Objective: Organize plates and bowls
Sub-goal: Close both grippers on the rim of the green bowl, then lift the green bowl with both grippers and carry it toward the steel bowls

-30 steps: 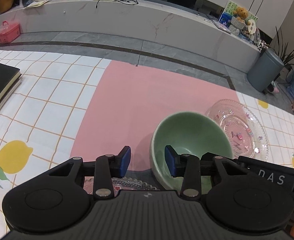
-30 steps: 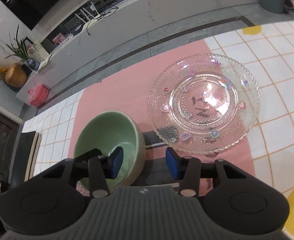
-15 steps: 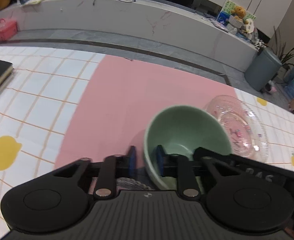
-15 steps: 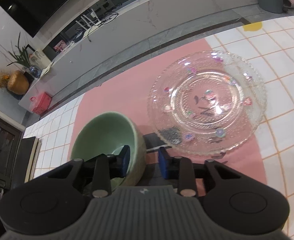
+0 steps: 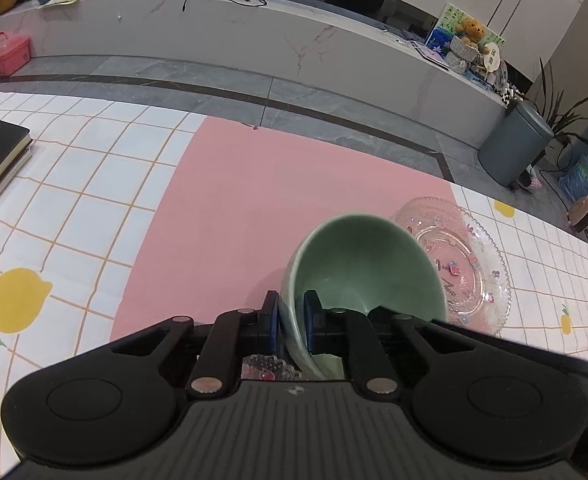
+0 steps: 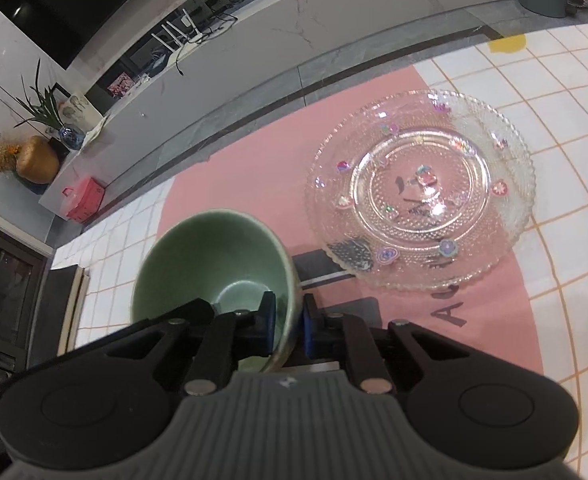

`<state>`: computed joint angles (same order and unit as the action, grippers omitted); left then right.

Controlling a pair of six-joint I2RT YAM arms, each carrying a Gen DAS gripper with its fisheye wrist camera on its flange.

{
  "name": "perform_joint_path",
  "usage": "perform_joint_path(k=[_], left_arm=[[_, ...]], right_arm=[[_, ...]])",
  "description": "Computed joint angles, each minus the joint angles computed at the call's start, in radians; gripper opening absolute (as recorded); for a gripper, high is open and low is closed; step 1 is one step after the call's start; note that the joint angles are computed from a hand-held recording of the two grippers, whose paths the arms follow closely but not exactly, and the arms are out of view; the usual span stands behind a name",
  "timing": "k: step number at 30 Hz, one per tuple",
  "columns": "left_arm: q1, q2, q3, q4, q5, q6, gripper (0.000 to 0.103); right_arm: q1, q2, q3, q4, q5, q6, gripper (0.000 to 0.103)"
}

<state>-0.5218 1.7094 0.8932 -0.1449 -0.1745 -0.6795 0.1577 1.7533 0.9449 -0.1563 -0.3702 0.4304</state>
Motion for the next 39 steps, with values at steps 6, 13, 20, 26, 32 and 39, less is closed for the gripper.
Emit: perform_joint_path(k=[6, 13, 20, 26, 32, 39], left_arm=[[-0.014, -0.056, -0.006, -0.039, -0.009, -0.007, 0.013], [-0.066, -0.142, 0.009, -0.136, -0.061, -0.038, 0.013], [-0.134, -0.260, 0.000, -0.230, -0.122, -0.081, 0.013], [-0.211, -0.336, 0.007, -0.310, -0.190, -0.125, 0.013], [-0.299, -0.400, 0.010, -0.383, -0.267, -0.181, 0.013], [-0.403, -0.468, -0.007, -0.459, -0.343, -0.277, 0.013]], right_arm=[[-0.015, -0.073, -0.020, -0.032, -0.016, 0.002, 0.011], [-0.031, -0.185, -0.053, -0.084, -0.035, 0.007, 0.010], [-0.056, -0.334, -0.079, -0.173, -0.073, -0.001, 0.010], [-0.081, -0.472, -0.116, -0.259, -0.097, -0.014, 0.010], [-0.106, -0.594, -0.123, -0.342, -0.116, -0.044, 0.009], [-0.124, -0.731, -0.142, -0.445, -0.124, -0.088, 0.008]])
